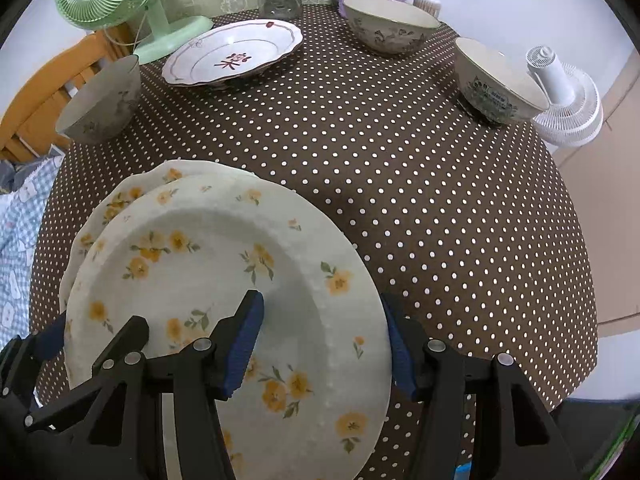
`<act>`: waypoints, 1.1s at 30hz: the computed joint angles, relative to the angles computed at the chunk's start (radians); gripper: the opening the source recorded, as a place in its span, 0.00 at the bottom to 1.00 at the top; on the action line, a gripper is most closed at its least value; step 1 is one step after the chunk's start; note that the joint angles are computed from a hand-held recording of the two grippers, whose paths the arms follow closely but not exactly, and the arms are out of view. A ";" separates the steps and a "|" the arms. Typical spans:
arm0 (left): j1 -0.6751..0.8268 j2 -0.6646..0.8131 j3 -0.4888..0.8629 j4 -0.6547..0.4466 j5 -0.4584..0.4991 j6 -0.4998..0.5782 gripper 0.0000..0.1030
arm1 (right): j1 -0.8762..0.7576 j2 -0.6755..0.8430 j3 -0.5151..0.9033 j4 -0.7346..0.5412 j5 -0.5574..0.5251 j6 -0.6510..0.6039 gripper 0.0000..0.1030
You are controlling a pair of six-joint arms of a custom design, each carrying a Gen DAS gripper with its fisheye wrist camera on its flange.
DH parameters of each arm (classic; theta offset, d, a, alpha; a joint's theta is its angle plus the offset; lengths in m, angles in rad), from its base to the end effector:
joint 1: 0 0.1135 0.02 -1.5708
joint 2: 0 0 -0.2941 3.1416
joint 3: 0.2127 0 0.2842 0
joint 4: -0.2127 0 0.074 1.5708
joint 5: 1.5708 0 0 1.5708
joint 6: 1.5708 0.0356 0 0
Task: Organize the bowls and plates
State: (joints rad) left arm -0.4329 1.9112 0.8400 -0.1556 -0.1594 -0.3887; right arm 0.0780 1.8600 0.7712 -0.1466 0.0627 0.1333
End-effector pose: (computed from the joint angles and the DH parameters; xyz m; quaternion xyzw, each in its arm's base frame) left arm 0.3117 -0.1378 0.0729 0.0081 0.9822 0.0038 0.1877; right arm 0.3211 0.0229 0.0736 0.0325 0.9850 -0.0131 0.1692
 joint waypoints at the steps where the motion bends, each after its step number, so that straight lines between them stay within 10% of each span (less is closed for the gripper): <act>1: -0.001 0.004 0.004 0.000 -0.003 -0.002 0.69 | -0.003 0.002 0.000 0.000 -0.004 0.001 0.60; 14: -0.033 0.022 0.049 -0.059 -0.081 -0.013 0.71 | -0.078 -0.087 -0.051 -0.059 -0.050 -0.035 0.58; 19: -0.033 0.028 0.062 -0.073 -0.083 -0.026 0.72 | -0.049 -0.129 -0.073 -0.062 -0.051 -0.064 0.32; 33: -0.002 -0.046 0.003 -0.034 -0.050 0.022 0.76 | 0.033 0.008 0.049 -0.074 -0.025 -0.007 0.34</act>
